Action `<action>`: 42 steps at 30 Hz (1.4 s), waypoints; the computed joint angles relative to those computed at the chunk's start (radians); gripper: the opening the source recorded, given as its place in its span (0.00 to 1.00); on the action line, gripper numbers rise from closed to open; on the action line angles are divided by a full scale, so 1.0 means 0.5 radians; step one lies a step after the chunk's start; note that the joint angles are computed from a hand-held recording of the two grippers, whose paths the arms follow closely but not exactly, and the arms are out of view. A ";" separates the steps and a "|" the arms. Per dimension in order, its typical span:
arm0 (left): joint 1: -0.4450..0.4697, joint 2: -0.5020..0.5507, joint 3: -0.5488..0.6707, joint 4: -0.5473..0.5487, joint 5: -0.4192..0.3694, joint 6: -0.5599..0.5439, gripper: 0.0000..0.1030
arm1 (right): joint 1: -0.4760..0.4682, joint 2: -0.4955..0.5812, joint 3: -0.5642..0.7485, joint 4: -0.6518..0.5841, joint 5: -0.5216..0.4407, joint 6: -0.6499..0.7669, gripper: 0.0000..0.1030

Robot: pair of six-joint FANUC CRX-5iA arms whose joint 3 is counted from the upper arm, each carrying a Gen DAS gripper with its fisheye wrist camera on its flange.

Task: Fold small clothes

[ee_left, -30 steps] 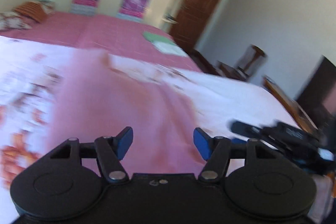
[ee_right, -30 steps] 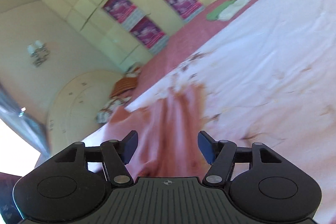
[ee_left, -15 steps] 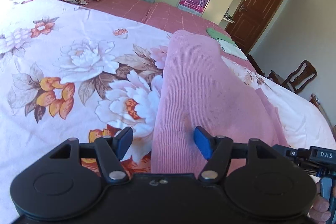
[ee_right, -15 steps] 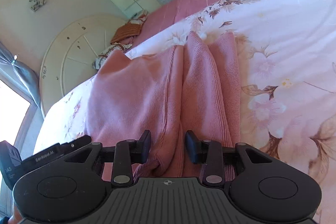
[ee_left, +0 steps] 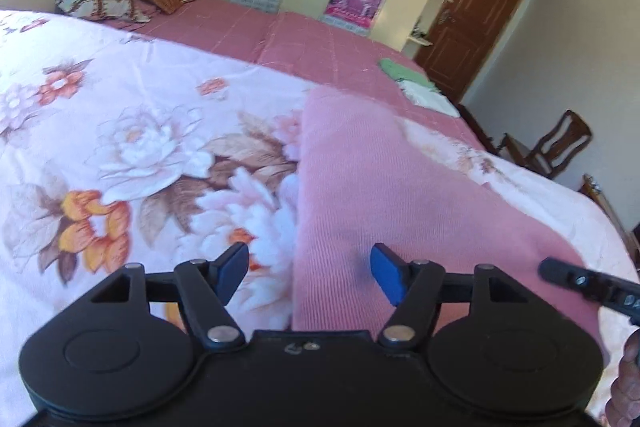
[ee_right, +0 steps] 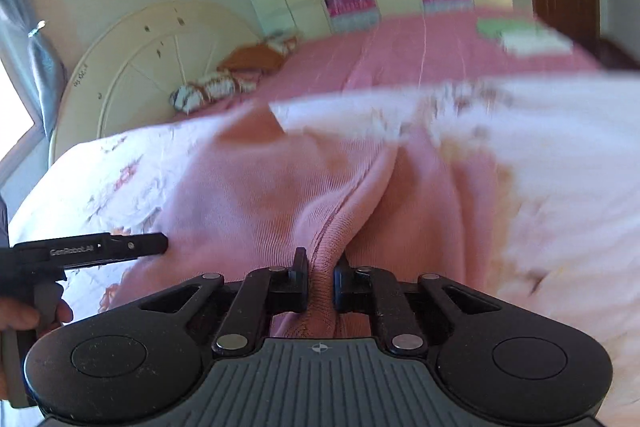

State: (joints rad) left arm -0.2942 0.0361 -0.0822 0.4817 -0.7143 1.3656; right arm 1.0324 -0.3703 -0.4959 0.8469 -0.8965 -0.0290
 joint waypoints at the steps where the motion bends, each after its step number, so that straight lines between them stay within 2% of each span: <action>1: -0.025 0.023 0.057 -0.079 -0.033 0.033 0.67 | 0.040 -0.039 -0.025 0.103 -0.048 -0.051 0.10; 3: -0.092 0.093 0.182 -0.246 -0.128 0.070 0.67 | 0.128 -0.114 -0.069 0.211 -0.171 -0.084 0.10; 4: -0.126 0.141 0.258 -0.332 -0.203 0.112 0.67 | 0.154 -0.129 -0.075 0.189 -0.229 -0.069 0.10; 7: -0.167 0.197 0.351 -0.391 -0.269 0.130 0.67 | 0.102 -0.093 -0.072 -0.105 -0.296 0.002 0.10; 8: -0.164 0.207 0.383 -0.397 -0.304 0.121 0.65 | 0.057 -0.103 -0.099 -0.206 -0.215 0.003 0.10; 9: -0.144 0.198 0.375 -0.347 -0.307 0.057 0.64 | 0.039 -0.147 -0.148 -0.202 -0.138 -0.041 0.10; 11: -0.101 0.139 0.276 -0.219 -0.203 -0.073 0.62 | 0.014 -0.220 -0.190 -0.148 -0.073 -0.155 0.12; 13: -0.056 0.124 0.222 -0.114 -0.139 -0.125 0.62 | -0.008 -0.286 -0.266 0.029 -0.046 -0.343 0.30; 15: -0.026 0.162 0.250 -0.096 -0.139 -0.059 0.62 | -0.128 -0.306 -0.283 0.054 0.060 -0.367 0.31; 18: 0.001 0.222 0.252 0.018 -0.111 -0.041 0.64 | -0.330 -0.231 -0.222 -0.069 0.210 -0.300 0.31; 21: -0.004 0.290 0.303 -0.012 -0.170 0.019 0.66 | -0.442 -0.153 -0.151 -0.227 0.308 -0.119 0.31; 23: -0.009 0.288 0.272 0.006 -0.138 0.010 0.66 | -0.428 -0.112 -0.121 -0.214 0.260 -0.049 0.30; 25: -0.008 0.292 0.277 0.038 -0.164 -0.007 0.62 | -0.392 -0.074 -0.117 -0.125 0.187 0.000 0.07; 27: -0.008 0.316 0.278 0.175 -0.230 -0.155 0.61 | -0.357 -0.119 -0.179 0.036 0.140 -0.105 0.04; 28: -0.017 0.358 0.323 0.237 -0.325 -0.235 0.63 | -0.331 -0.143 -0.199 0.103 0.082 -0.143 0.04; 29: -0.044 0.402 0.394 0.194 -0.397 -0.245 0.65 | -0.310 -0.162 -0.211 0.150 0.034 -0.139 0.04; 30: -0.097 0.411 0.447 0.046 -0.364 -0.208 0.67 | -0.311 -0.172 -0.213 0.158 0.023 -0.096 0.03; 32: -0.163 0.422 0.503 -0.111 -0.304 -0.117 0.68 | -0.337 -0.111 -0.146 0.043 -0.015 0.048 0.04; 35: -0.151 0.391 0.471 -0.099 -0.288 -0.073 0.66 | -0.379 0.019 -0.051 -0.147 -0.051 0.214 0.04; 36: -0.137 0.325 0.394 -0.074 -0.229 -0.118 0.63 | -0.366 0.017 -0.067 -0.121 -0.062 0.179 0.07; 37: -0.114 0.236 0.273 -0.001 -0.146 -0.211 0.63 | -0.339 -0.010 -0.093 -0.074 -0.077 0.084 0.25; 39: -0.051 0.051 0.035 0.132 -0.028 -0.333 0.63 | -0.193 -0.133 -0.188 0.116 -0.210 -0.161 0.54; 40: -0.017 -0.031 -0.074 0.191 0.000 -0.376 0.63 | -0.113 -0.223 -0.256 0.201 -0.223 -0.249 0.54; 42: 0.041 -0.144 -0.204 0.208 -0.021 -0.346 0.63 | 0.119 -0.394 -0.306 0.190 -0.339 -0.369 0.54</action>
State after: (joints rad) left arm -0.2736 -0.0359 -0.1842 0.5859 -0.7250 1.1928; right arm 1.0921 -0.5671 -0.6489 0.9421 -1.0658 -0.2134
